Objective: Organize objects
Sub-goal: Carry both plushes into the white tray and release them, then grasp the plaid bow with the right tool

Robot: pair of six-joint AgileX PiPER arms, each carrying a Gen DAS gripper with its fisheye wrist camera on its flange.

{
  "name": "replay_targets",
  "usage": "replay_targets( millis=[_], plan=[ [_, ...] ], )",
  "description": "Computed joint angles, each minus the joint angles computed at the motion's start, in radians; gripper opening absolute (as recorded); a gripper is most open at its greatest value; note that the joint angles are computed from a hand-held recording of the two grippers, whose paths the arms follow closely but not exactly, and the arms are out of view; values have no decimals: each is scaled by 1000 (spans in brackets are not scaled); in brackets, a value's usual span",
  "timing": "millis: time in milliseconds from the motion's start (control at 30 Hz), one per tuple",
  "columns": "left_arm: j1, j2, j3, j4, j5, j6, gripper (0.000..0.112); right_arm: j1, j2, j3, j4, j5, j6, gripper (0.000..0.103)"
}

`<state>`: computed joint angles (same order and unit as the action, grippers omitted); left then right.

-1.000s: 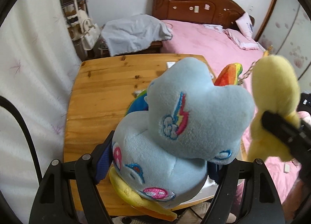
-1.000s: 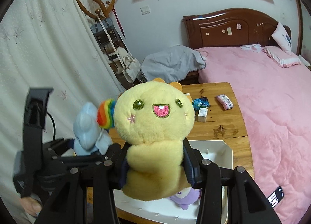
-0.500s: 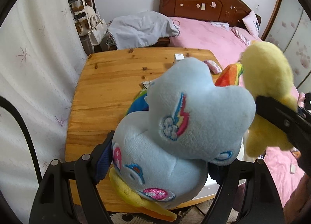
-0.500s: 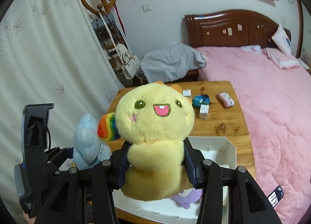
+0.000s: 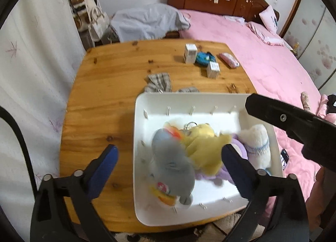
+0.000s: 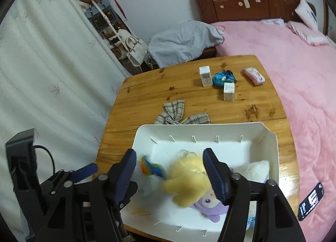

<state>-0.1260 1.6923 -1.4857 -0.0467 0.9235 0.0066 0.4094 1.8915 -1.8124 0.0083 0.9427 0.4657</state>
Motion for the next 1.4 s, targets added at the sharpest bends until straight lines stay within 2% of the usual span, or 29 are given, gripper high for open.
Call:
replay_targets(
  millis=[100,400,633,1200,1333,1400],
  plan=[
    [-5,11,-4,16,-10,-12,100,-7,-8,15,12,-17,7,68],
    [32,23,-18,-61,-6,10,100,36,-25,20,-76,-31,27,68],
    [37,18,-10,-99,-5,25,100,37,-25,21,-56,-36,6,68],
    [7,38,-22,-60,19,-16,100,9,-24,43,-13,-51,-42,68],
    [16,48,-58,-35,32,-20,100,-11,-24,49,-5,-57,-51,68],
    [37,72,-113,-44,63,-4,100,-30,-18,38,1,-49,-60,68]
  ],
)
